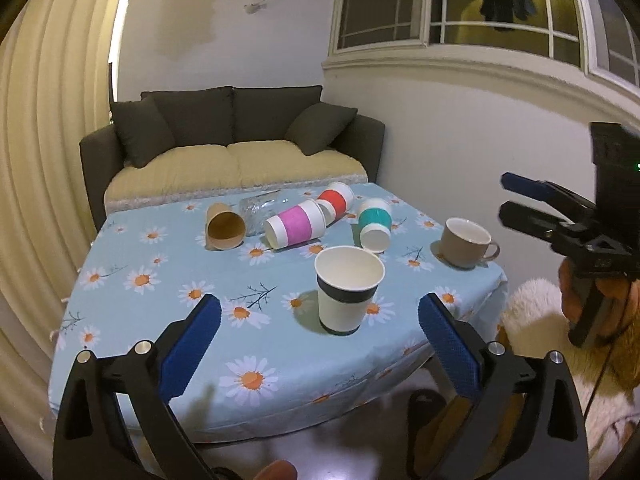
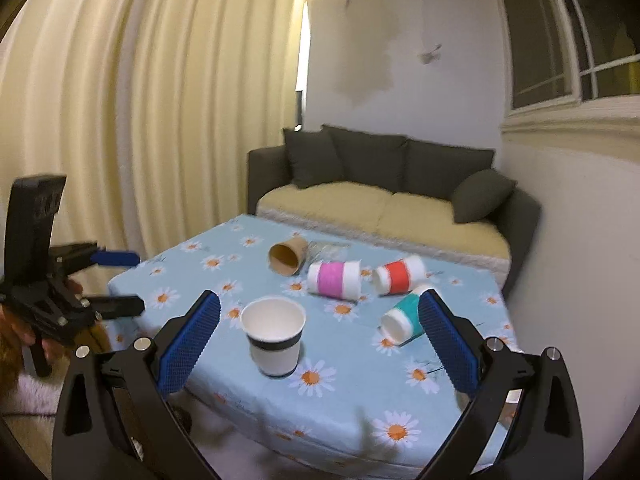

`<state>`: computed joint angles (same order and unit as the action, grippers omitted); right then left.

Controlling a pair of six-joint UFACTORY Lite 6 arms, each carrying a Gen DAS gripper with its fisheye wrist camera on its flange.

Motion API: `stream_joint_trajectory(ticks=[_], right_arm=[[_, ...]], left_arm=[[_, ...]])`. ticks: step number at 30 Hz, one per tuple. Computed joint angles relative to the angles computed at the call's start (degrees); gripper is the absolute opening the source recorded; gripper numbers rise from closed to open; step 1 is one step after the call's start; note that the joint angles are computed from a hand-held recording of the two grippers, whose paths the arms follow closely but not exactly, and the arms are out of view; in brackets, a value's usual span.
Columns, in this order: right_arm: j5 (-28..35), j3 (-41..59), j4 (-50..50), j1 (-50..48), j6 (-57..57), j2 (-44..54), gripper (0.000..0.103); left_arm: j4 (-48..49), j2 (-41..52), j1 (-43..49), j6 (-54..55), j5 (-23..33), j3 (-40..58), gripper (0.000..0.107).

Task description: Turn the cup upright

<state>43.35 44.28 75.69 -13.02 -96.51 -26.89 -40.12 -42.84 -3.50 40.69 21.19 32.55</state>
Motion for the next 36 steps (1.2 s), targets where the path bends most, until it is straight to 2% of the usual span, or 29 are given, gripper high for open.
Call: stream_joint_trajectory(ticks=[4,6,8,19,22,30,36], right_arm=[[-0.6,-1.2,2.7,-0.6,-5.1,3.1,0.098],[-1.3,-0.8,3.0,-0.5,-4.7,5.3,0.098],[-3.0,-0.3,3.3,0.1,-3.9,6.4,0.098],[-6.7,0.2,3.7,1.5,-2.2,9.7,0.098],[-7.1,0.4,2.8,2.5,-1.7,9.8,0.098],[-10.1,1.2,0.9,6.3,-0.9,11.8,0.098],[-10.6,1.4,1.3,7.0,-1.4,12.7,0.098]], left_arm=[[8.9,-1.3,-3.4,-7.0,-2.4,-0.8,0.097],[9.3,-1.4,-4.3,-7.3,-3.1,-1.3,0.097],[13.4,-0.6,-5.8,-12.2,-5.2,-1.7,0.097],[8.5,6.2,-6.1,-9.2,-7.6,-0.5,0.097],[3.0,6.2,-5.6,-4.0,-7.0,-0.6,0.097],[15.0,8.0,-8.5,-16.3,-9.9,0.0,0.097],[10.3,7.7,-7.4,-12.1,-9.6,-0.1,0.097]])
